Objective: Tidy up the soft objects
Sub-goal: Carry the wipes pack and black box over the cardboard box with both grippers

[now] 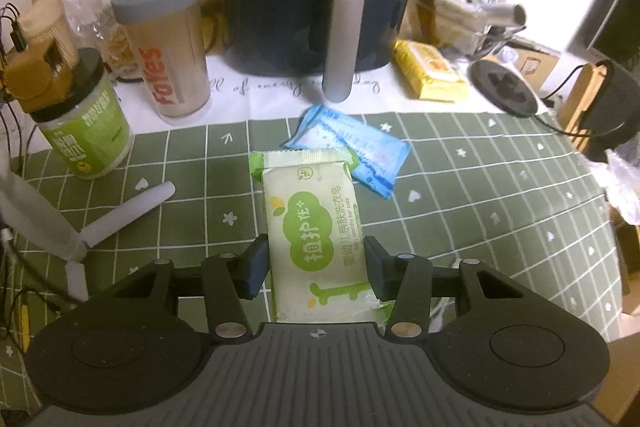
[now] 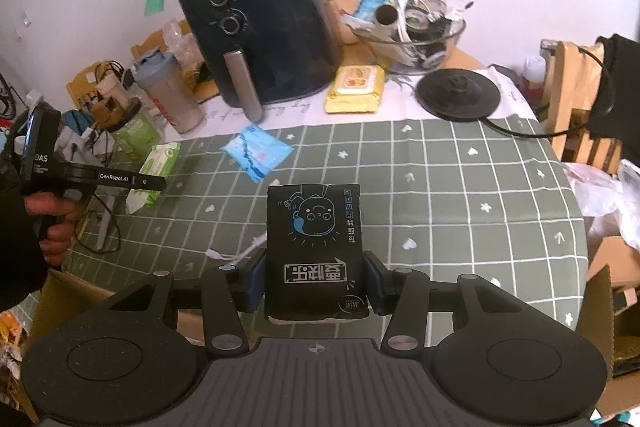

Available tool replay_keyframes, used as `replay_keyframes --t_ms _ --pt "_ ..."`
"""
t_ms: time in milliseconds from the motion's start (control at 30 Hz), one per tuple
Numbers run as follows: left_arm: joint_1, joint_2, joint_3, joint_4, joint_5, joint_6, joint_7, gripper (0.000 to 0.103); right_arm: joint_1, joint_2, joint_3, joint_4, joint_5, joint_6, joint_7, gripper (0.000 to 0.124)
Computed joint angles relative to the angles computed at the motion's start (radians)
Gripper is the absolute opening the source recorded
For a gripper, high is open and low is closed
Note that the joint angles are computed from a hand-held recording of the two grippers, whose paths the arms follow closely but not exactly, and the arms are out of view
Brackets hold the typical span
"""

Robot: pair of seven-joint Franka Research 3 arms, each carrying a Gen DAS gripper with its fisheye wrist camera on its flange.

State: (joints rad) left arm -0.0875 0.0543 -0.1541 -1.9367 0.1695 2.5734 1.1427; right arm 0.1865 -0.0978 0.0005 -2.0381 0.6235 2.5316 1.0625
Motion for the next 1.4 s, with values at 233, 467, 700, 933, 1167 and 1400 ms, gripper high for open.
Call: replay_keyframes --t_ms 233,467,700,933,1167,1400 --pt "-0.008 -0.097 -0.002 -0.063 -0.005 0.024 0.010 0.048 0.013 -0.030 0.000 -0.010 0.035 -0.003 -0.036 0.052" --pt "-0.024 -0.209 0.003 -0.147 -0.027 0.058 0.026 0.048 0.030 -0.071 -0.001 -0.037 0.059 -0.010 -0.059 0.052" --pt "-0.051 -0.316 0.010 -0.216 -0.062 0.058 0.020 0.048 0.045 -0.119 -0.008 -0.077 0.079 -0.011 -0.068 0.052" --pt "-0.085 -0.410 0.011 -0.277 -0.093 0.017 0.008 0.048 0.058 -0.162 -0.015 -0.114 0.096 -0.018 -0.083 0.052" --pt "-0.126 -0.490 0.012 -0.337 -0.129 -0.028 -0.017 0.048 0.070 -0.210 -0.021 -0.160 0.108 -0.019 -0.086 0.052" --pt "-0.169 -0.546 0.012 -0.372 -0.165 -0.067 -0.038 0.048 0.080 -0.250 -0.029 -0.193 0.119 -0.032 -0.096 0.052"
